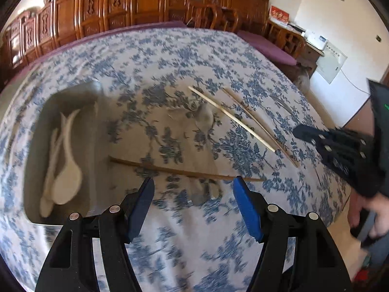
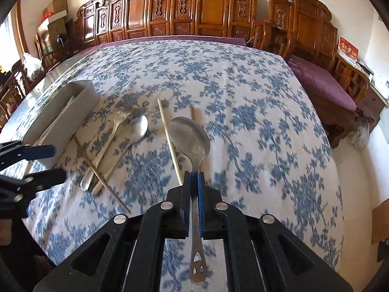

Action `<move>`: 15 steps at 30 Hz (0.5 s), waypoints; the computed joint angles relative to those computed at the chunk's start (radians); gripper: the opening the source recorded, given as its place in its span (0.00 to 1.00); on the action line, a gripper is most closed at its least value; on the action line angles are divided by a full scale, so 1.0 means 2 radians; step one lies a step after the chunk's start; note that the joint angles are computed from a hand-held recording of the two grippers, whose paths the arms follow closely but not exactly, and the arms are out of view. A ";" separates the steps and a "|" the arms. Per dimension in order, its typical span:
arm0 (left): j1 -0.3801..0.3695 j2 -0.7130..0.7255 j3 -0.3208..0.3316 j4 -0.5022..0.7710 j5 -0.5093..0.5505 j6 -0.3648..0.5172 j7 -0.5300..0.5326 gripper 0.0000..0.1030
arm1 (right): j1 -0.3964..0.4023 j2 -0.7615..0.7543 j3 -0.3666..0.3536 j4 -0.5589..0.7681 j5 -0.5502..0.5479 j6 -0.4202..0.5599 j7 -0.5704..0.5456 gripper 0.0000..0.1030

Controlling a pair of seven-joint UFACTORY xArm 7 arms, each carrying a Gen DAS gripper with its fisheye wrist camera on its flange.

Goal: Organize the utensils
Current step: 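Grasp a brown wooden chopstick with the left tool while the right tool holds the metal spoon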

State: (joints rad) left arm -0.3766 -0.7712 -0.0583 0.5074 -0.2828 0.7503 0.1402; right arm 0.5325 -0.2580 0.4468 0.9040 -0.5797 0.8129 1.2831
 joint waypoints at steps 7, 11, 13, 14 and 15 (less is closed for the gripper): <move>0.019 0.067 -0.023 0.025 0.005 -0.007 -0.073 0.62 | -0.006 -0.042 0.003 -0.051 0.018 -0.032 0.019 0.06; 0.026 0.092 -0.031 0.038 0.025 0.005 -0.101 0.62 | -0.013 -0.046 0.008 -0.058 0.025 -0.043 0.017 0.06; 0.024 0.095 -0.029 0.040 0.026 0.011 -0.105 0.62 | -0.015 -0.047 0.010 -0.060 0.027 -0.047 0.015 0.06; 0.023 0.097 -0.028 0.040 0.026 0.013 -0.106 0.62 | -0.016 -0.047 0.010 -0.060 0.029 -0.048 0.014 0.06; 0.021 0.100 -0.026 0.041 0.025 0.015 -0.107 0.62 | -0.017 -0.048 0.011 -0.060 0.029 -0.048 0.013 0.06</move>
